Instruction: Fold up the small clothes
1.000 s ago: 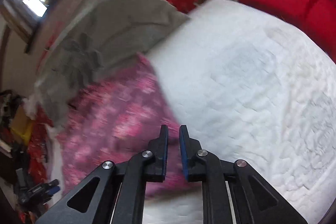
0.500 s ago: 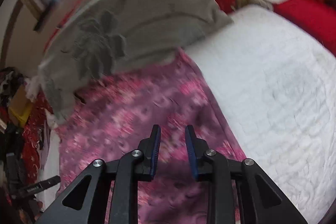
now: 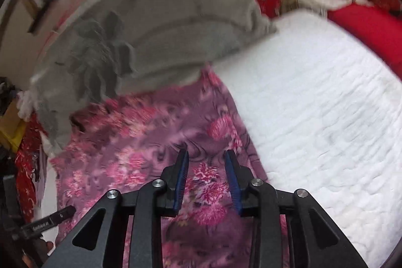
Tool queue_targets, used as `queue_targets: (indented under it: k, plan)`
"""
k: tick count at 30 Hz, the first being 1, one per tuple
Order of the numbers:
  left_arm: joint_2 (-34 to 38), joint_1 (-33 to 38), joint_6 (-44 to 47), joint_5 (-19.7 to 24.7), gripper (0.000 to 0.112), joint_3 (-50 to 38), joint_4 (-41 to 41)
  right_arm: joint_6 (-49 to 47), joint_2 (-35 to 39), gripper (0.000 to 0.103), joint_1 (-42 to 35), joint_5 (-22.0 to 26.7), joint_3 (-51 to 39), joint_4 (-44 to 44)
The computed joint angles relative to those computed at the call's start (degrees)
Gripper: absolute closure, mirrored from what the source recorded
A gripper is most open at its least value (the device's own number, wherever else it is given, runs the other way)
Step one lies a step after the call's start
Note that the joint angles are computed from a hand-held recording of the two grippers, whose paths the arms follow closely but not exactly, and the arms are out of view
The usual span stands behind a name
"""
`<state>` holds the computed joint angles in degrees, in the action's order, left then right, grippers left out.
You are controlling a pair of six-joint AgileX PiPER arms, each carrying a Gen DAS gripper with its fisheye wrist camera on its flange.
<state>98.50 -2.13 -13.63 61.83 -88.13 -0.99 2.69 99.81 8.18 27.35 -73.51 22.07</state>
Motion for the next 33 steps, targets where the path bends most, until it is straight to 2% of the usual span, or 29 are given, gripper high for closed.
queue_targets:
  k: [2,3,4,6,8,10,11,14,16,18,21,23,24,26,28,30,33]
  plan:
    - [-0.1,-1.6,-1.4,-0.3,0.032,0.9,3.0,-1.7,-1.3,0.062,-0.1,-0.9,2.6,0.9]
    - [0.1,-2.2,-2.1,-0.3,0.032,1.0,3.8,-1.4,0.0,0.058,-0.2,1.3,2.1,-0.3]
    - [0.1,-2.8,-2.9,-0.2,0.032,1.0,4.6,-2.4,1.5,0.058,-0.5,3.3,1.5,-0.5]
    - [0.0,-3.7,-3.4,0.9,0.032,0.3,5.2,-2.1,-0.3,0.059,-0.1,2.1,3.1,-2.7]
    - [-0.5,-4.4,-3.9,1.5,0.032,0.3,5.8,0.0,-1.8,0.056,0.0,3.9,2.8,-3.4]
    - [-0.5,-5.6,-5.0,2.4,0.032,-0.1,6.7,-4.0,-4.4,0.056,-0.3,2.4,5.3,1.5]
    - [-1.4,-5.1,-4.2,3.6,0.032,-0.4,6.6,-4.3,-5.6,0.056,0.4,1.5,6.7,0.9]
    - [-3.0,-5.7,-4.1,5.4,0.032,0.4,6.9,-0.6,-4.4,0.057,3.0,1.8,7.6,-6.6]
    - [-6.5,-5.7,-3.0,5.3,0.032,3.7,6.1,3.4,-5.1,0.058,5.6,-0.2,9.2,-15.3]
    - [-10.2,-5.5,-1.7,4.6,0.032,6.7,6.4,6.2,-5.8,0.057,6.5,3.0,7.5,-18.5]
    - [-13.6,-3.0,0.6,3.4,0.032,11.6,5.5,0.0,-9.5,0.057,4.5,0.1,10.9,-10.2]
    - [-12.8,-1.2,1.7,3.7,0.032,14.7,4.9,2.0,-8.5,0.057,4.3,1.3,11.2,-12.6]
    - [-12.1,-0.7,2.0,4.1,0.032,15.6,4.8,2.7,-6.2,0.056,3.8,3.9,10.4,-13.5]
    - [-13.5,1.6,4.8,3.3,0.031,16.9,1.9,-0.3,-6.8,0.057,2.8,3.0,11.7,-11.5]
    - [-13.9,3.6,7.9,4.3,0.031,15.0,-0.9,-1.1,-6.9,0.057,1.6,5.2,9.5,-8.9]
    - [-13.3,6.3,10.2,4.5,0.031,11.3,-3.5,-6.0,-7.3,0.056,-1.2,4.6,8.1,-1.1]
    - [-7.8,10.1,11.3,5.9,0.031,2.2,-6.0,-5.5,-2.2,0.054,-4.0,7.6,0.2,2.7]
